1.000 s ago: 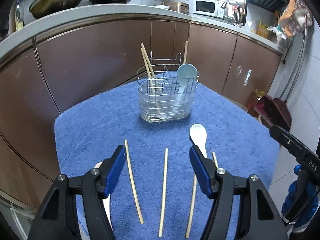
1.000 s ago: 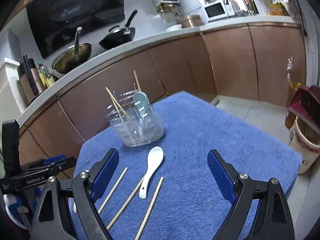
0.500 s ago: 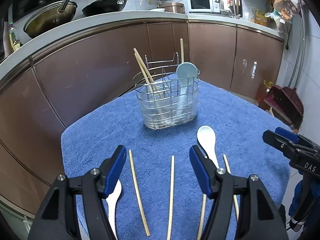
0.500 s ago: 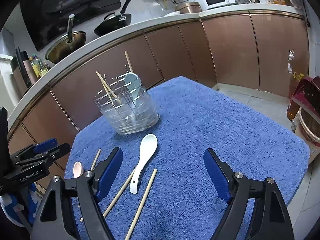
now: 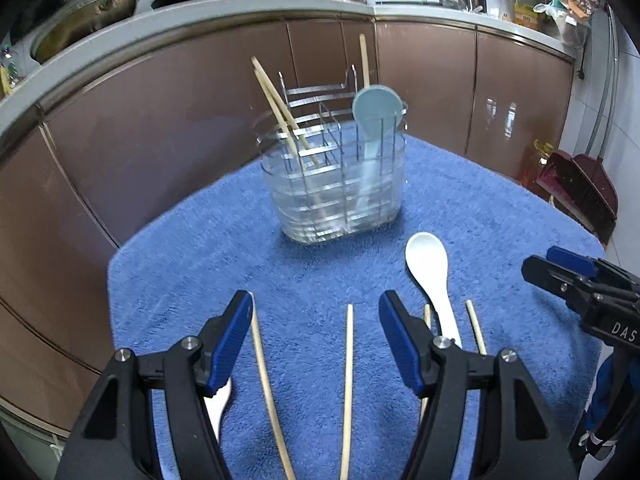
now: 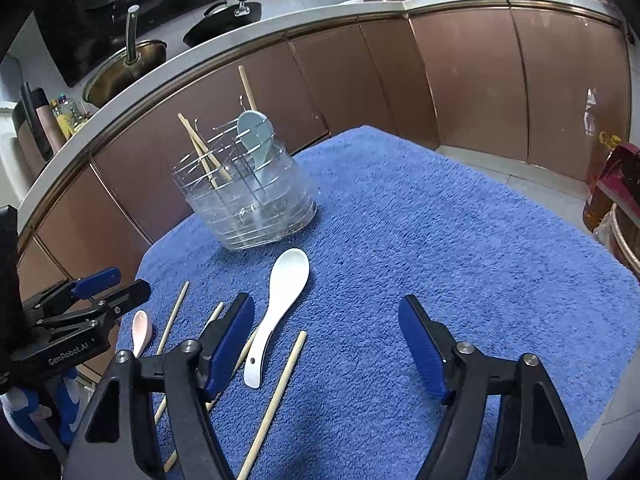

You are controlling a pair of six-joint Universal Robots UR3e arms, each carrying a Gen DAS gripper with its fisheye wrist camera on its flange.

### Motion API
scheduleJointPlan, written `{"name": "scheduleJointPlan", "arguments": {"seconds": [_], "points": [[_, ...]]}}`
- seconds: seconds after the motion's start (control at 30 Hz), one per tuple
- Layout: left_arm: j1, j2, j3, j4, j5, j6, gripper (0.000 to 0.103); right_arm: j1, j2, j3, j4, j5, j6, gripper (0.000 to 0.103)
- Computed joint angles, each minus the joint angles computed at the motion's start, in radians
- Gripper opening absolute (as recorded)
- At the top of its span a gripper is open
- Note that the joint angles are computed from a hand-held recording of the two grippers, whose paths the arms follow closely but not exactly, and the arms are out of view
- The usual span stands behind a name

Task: Organize utensils
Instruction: 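Lower the right tool toward the white spoon while the left tool approaches a chopstick, then grasp the white spoon with the right tool while the left tool grasps a chopstick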

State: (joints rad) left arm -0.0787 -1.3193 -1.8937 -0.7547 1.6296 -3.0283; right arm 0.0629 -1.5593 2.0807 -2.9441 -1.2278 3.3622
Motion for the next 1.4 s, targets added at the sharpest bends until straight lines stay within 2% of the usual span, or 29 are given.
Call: {"name": "scheduleJointPlan", "arguments": {"seconds": [0.13,0.23,0.3,0.43,0.73,1.17,1.4], "points": [[0.096,-0.053,0.07,-0.159,-0.162,0.024,0.061,-0.02,0.064,-0.073,0.059,0.076,-0.035,0.062],[0.146,-0.131,0.146,-0.276,-0.245,0.048,0.051,-0.046,0.122,-0.145,0.124,0.162,-0.062,0.055],[0.17,-0.181,0.191,-0.339,-0.277,0.059,0.043,-0.054,0.161,-0.199,0.17,0.195,-0.081,0.052],[0.194,-0.233,0.243,-0.425,-0.329,0.102,0.033,-0.059,0.245,-0.309,0.262,0.251,-0.121,0.048],[0.133,-0.313,0.319,-0.493,-0.296,0.169,0.017,-0.051,0.406,-0.53,0.439,0.311,-0.204,0.035],[0.149,-0.497,0.582,-0.697,-0.329,0.166,0.017,-0.015,0.615,-0.881,0.713,0.311,-0.314,0.027],[0.143,-0.526,0.622,-0.727,-0.331,0.169,0.016,-0.004,0.688,-1.003,0.793,0.313,-0.341,0.024]]}}
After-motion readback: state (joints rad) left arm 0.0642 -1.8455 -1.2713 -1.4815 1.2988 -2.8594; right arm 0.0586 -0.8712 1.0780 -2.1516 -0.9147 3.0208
